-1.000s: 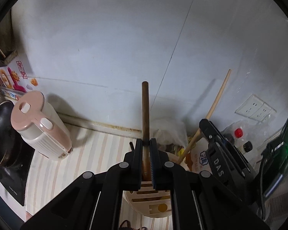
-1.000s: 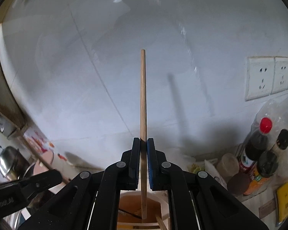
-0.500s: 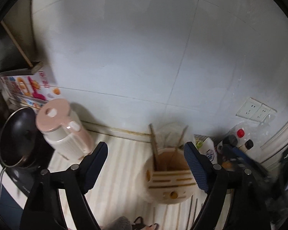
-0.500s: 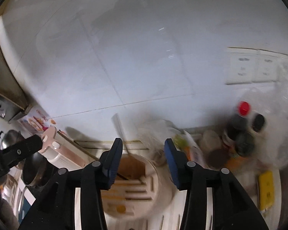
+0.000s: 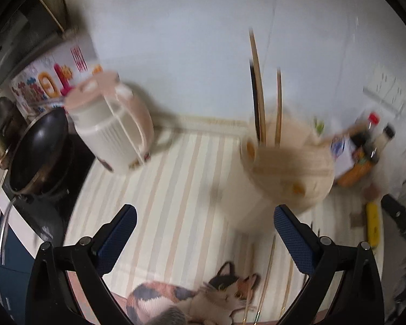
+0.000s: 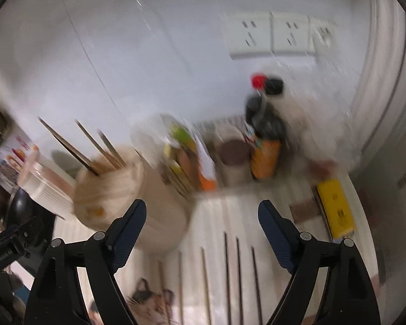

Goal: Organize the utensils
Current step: 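Grasp a wooden chopstick with the left tool while the right tool grasps another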

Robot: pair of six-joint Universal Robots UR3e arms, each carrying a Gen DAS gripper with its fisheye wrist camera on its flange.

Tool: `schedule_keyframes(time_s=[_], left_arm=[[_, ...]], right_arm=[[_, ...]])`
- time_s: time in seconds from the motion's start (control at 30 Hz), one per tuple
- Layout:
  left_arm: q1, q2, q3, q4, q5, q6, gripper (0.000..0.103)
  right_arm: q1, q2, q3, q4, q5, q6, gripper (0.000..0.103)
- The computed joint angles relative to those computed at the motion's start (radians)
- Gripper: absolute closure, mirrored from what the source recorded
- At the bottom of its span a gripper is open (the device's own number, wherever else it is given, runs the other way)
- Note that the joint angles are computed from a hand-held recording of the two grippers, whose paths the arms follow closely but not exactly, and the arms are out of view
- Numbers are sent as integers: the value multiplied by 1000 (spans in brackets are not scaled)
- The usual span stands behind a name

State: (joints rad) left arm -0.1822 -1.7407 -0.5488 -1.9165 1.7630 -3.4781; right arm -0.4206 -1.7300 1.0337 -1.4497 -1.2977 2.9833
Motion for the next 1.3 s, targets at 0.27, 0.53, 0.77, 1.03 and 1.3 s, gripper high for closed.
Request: schedule_keyframes(time_s=[0.27,0.53,0.77,1.03,1.3], left_arm=[[-74,130,-484,185,-17,-66,0],[-136,79,-709,273,-152,-59,45],[-186,7,-773,344,-165,-54,74],[-147,61,-798,287,-112,-33,102],[28,225,-894,223,-187,24,100]], right_arm=[[-108,-127,330,21,-6,-144,45],[-137,-144,557,26,-37,-205,73],[-127,-147,630,33,-43,-214,73],[-38,-101,665,7,-30,-149,73],[129,3,669,-125,-142,-51,73]])
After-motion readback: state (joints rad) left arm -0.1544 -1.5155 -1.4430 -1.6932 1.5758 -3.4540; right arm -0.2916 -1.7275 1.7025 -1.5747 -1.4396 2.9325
